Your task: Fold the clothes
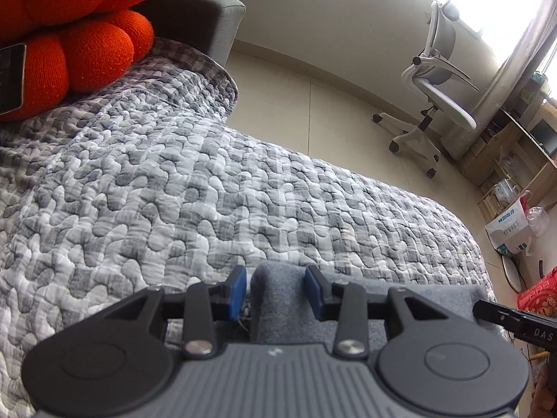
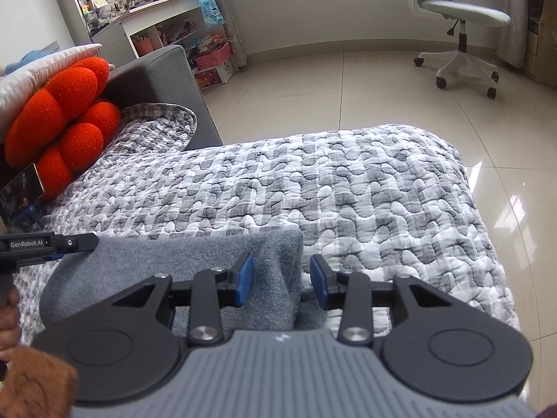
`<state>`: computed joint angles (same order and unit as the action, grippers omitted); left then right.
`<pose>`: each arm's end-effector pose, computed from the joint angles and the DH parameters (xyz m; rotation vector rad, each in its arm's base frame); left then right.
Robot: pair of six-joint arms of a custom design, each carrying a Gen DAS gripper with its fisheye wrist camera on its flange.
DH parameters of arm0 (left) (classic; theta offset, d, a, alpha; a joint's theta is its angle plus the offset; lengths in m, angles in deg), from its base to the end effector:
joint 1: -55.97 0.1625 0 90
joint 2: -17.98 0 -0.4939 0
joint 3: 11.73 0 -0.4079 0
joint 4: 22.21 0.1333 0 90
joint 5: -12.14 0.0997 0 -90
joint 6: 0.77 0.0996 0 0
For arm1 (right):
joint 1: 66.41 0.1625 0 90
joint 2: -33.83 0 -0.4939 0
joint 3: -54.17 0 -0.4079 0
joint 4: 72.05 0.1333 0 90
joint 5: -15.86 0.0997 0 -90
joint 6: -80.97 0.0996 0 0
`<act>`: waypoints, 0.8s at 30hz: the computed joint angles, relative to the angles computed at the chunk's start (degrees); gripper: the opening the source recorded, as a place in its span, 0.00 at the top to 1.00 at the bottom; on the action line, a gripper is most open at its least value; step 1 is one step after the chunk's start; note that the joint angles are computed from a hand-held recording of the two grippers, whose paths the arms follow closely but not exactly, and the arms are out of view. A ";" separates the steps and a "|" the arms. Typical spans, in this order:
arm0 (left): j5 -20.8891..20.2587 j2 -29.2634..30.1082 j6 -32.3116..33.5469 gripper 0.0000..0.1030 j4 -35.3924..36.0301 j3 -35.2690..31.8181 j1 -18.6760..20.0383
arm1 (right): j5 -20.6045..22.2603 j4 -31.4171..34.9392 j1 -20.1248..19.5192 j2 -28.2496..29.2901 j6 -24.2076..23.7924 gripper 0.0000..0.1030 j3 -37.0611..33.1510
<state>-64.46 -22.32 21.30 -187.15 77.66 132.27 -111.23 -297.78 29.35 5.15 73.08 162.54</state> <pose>-0.0318 -0.7907 0.1300 0.7918 2.7005 -0.6198 0.1359 -0.6174 0.0365 -0.1305 -2.2655 1.1747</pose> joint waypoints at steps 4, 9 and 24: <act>-0.28 0.55 -0.09 0.75 -0.07 -0.54 0.15 | 0.59 -1.05 -0.33 0.17 0.76 0.85 -0.26; -4.09 -0.98 -1.23 0.84 -1.65 0.40 0.72 | -1.36 -7.29 1.76 1.64 -5.54 0.86 -0.99; -1.55 -0.22 2.24 0.83 -1.17 0.28 0.56 | -5.52 -6.38 1.32 4.67 -9.64 0.85 -3.26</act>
